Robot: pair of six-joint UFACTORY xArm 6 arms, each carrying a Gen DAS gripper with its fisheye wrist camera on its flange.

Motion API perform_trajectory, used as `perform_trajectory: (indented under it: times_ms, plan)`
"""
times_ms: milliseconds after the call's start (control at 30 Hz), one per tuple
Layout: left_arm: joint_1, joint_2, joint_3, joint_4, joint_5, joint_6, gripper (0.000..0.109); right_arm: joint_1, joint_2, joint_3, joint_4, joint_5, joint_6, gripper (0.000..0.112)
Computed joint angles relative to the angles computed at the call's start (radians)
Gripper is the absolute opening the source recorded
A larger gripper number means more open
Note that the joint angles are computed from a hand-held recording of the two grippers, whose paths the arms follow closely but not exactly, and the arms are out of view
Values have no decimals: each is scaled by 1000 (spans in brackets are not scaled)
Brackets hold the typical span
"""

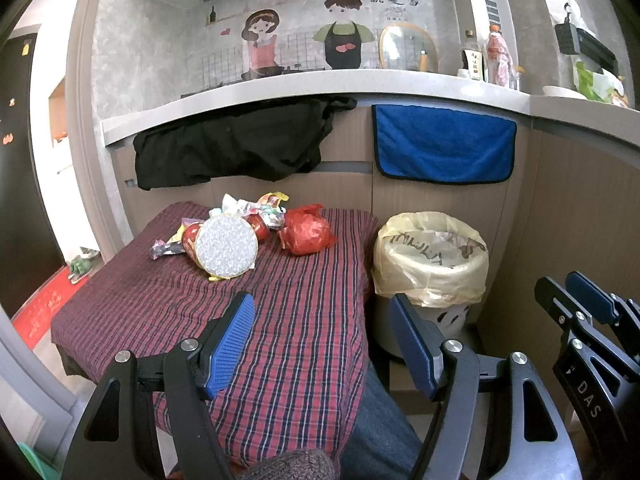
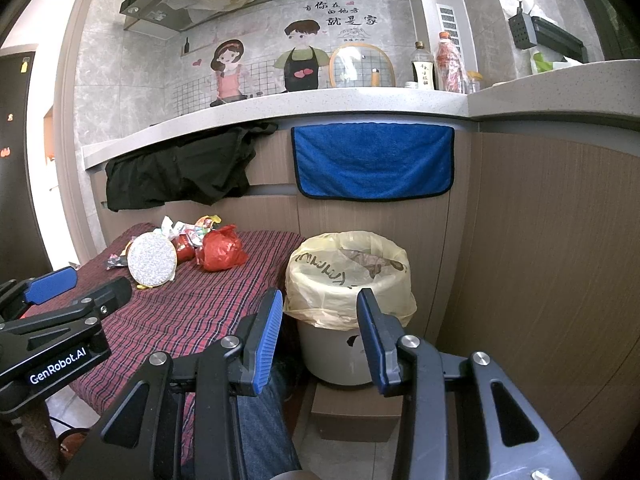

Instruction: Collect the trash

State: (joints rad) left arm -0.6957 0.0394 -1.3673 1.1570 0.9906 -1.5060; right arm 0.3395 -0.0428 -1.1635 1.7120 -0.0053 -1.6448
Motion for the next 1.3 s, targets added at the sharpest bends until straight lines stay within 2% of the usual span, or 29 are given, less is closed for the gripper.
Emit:
perform_trajectory:
  times_ms: [200, 400, 667, 800, 867, 1000, 1033, 1167, 1233, 1300]
  plan:
    - [2, -5, 13, 1, -4, -16, 70, -4, 4, 8, -62, 6, 64, 37]
    - [3, -7, 22, 1, -10, -27, 70, -3, 14, -4, -75, -3, 71, 37]
    - [83, -27, 21, 14, -88, -53, 70, -1, 42, -34, -152, -14, 137, 37]
    - [184, -46, 39, -31, -201, -8, 70, 5, 93, -105, -148, -18, 115, 37]
    - [262, -51, 56, -94, -294, 39, 70, 13, 132, -151, -179, -19, 132, 37]
    - [407, -32, 85, -305, -478, 252, 70, 18, 218, -242, -316, 33, 258, 37]
    - [427, -27, 87, -309, -486, 254, 70, 18, 243, -267, -360, 54, 301, 37]
    - [492, 2, 80, -129, -448, 131, 70, 24, 356, -386, -574, 122, 494, 37]
    - [549, 19, 87, -128, -506, 128, 70, 35, 431, -462, -689, 119, 586, 37]
    - [617, 40, 98, -227, -614, 208, 70, 42, 508, -549, -798, 139, 671, 37]
